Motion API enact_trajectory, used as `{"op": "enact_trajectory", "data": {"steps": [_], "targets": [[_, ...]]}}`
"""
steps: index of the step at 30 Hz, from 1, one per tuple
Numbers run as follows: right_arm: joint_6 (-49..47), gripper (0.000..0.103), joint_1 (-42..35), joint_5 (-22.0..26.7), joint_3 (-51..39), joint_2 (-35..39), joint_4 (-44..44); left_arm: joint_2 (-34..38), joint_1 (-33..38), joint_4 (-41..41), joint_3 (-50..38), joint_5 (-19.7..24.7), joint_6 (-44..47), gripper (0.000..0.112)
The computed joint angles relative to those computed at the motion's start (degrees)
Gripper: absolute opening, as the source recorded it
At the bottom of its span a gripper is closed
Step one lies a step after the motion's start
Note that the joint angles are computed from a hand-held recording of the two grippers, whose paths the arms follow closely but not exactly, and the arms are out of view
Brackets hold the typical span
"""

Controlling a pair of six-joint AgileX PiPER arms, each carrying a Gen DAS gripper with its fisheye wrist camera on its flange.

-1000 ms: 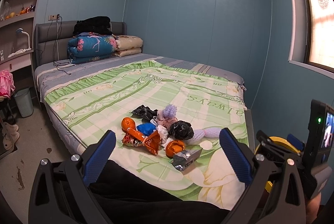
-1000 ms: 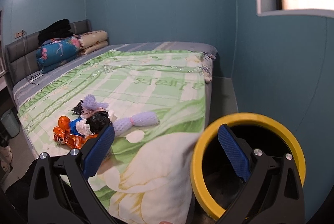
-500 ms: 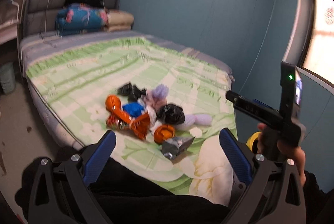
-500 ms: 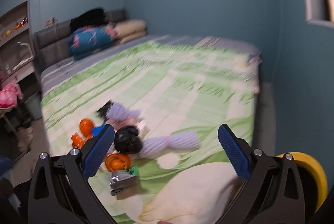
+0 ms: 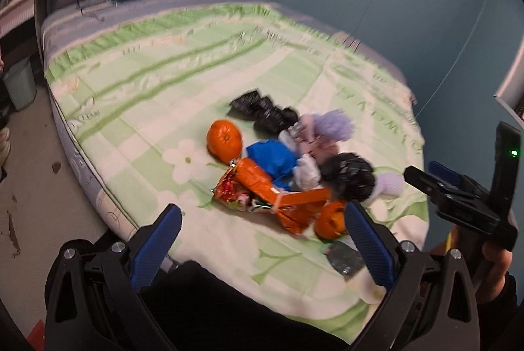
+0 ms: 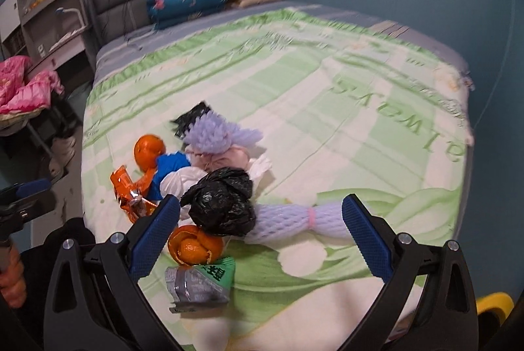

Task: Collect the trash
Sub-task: 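Move both tools down toward the trash pile on the bed, then grasp the orange snack wrapper with the left tool while the right tool grasps the black plastic bag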

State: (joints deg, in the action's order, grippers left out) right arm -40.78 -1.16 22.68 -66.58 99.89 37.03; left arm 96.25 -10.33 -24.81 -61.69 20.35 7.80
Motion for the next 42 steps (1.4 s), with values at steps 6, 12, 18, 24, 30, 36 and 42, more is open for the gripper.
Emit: {"op": "enact_trajectory", "data": {"steps": [6, 12, 18, 24, 30, 36, 42], "targets": [[2.64, 0.095, 1.56, 2.40, -5.64, 5.36, -5.60, 9.10, 0.71, 7.71, -8.36, 3.29, -7.61, 0.096], [0.29, 0.095, 1.37, 6.32, -10.27, 9.70, -3.42, 15.54, 1.94, 5.02, -14.41, 5.89, -4.59, 0.096], [-3.51, 0.095, -0.15, 12.00, -15.29, 13.95, 1.99, 18.69, 3.21, 1.46, -15.13, 3.44, -0.62, 0.087], [-1.38, 0.094, 0.14, 12.94, -17.52, 16.04, 1.63, 21.74, 4.68, -9.80, -17.00, 4.79, 10.04, 0.080], [1.72, 0.075, 0.03, 13.93, -18.87, 17.81, -0.26, 24.76, 4.01, -11.44, -20.54, 7.90, 12.45, 0.057], [4.17, 0.068, 0.34, 16.95, -21.27, 19.73, -1.57, 23.76, 2.09, -9.53, -18.50, 5.34, 12.93, 0.049], [7.43, 0.048, 1.79, 20.75, -24.10, 22.08, -3.74, 23.22, 2.80, -14.24, -17.05, 5.90, 17.18, 0.046]]}}
